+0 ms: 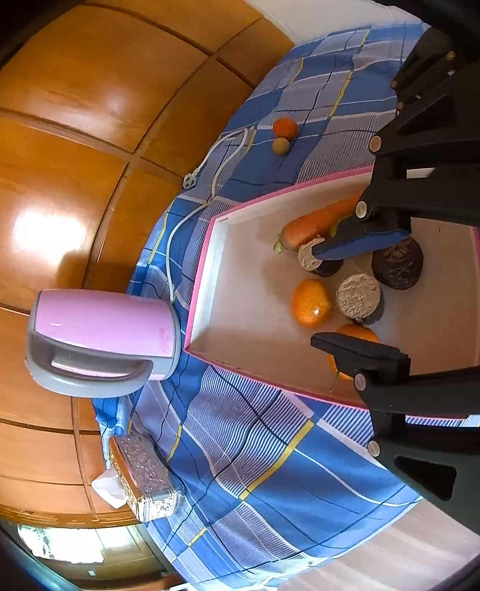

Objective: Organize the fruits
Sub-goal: 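Withdraw both tools from the tray toward the remaining orange and yellow fruit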

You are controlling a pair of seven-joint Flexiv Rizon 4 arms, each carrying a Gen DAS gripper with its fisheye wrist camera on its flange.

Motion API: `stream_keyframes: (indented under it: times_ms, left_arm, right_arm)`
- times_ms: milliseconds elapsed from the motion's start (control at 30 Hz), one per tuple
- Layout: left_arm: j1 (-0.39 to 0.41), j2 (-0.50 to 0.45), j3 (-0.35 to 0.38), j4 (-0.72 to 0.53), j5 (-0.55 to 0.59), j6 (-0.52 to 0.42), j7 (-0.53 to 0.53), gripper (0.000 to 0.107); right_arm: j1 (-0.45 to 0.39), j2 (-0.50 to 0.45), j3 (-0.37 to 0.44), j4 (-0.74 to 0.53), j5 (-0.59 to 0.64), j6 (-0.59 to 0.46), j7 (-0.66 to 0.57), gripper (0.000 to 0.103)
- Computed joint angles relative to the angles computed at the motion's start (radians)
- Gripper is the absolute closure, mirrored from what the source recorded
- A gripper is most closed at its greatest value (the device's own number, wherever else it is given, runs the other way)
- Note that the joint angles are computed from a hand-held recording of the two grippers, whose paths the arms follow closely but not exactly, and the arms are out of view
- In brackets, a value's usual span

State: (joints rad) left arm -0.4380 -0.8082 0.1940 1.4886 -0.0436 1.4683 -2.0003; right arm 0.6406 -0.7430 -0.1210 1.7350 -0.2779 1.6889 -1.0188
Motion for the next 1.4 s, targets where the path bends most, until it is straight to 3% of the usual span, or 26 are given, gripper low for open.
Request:
stream_keyframes:
  times_ms: [267,633,767,933,1067,1400]
  left_arm:
    - [-0.01,0.006,-0.011,-0.003,0.013,0.003,0.021,0.065]
    - [-0.028,-0.009,-0.04,-0.037,0.027,-0.03,0.072,0.065]
    - [-0.032,-0.016,-0.048,-0.053,0.035,-0.042,0.092,0.065]
    - [-0.033,-0.024,-0.06,-0.072,0.039,-0.061,0.11,0.065]
    - [-0.034,-0.034,-0.07,-0.091,0.042,-0.082,0.124,0.065]
    - [-0.015,-0.064,-0.118,-0.136,0.03,-0.123,0.164,0.063]
  right_arm:
    - [0.093,0.017,-0.14,0.057,0.086,0.053,0.054,0.056]
    - [0.142,0.018,-0.244,0.104,0.169,0.059,0.116,0.054]
    - [0.138,0.018,-0.254,0.111,0.179,0.051,0.13,0.043]
    - [0.157,0.019,-0.296,0.125,0.19,0.035,0.162,0.037]
    - [0.146,0.022,-0.306,0.132,0.177,0.012,0.194,0.037]
    - [0.001,0.029,-0.184,0.124,0.123,-0.018,0.231,0.037]
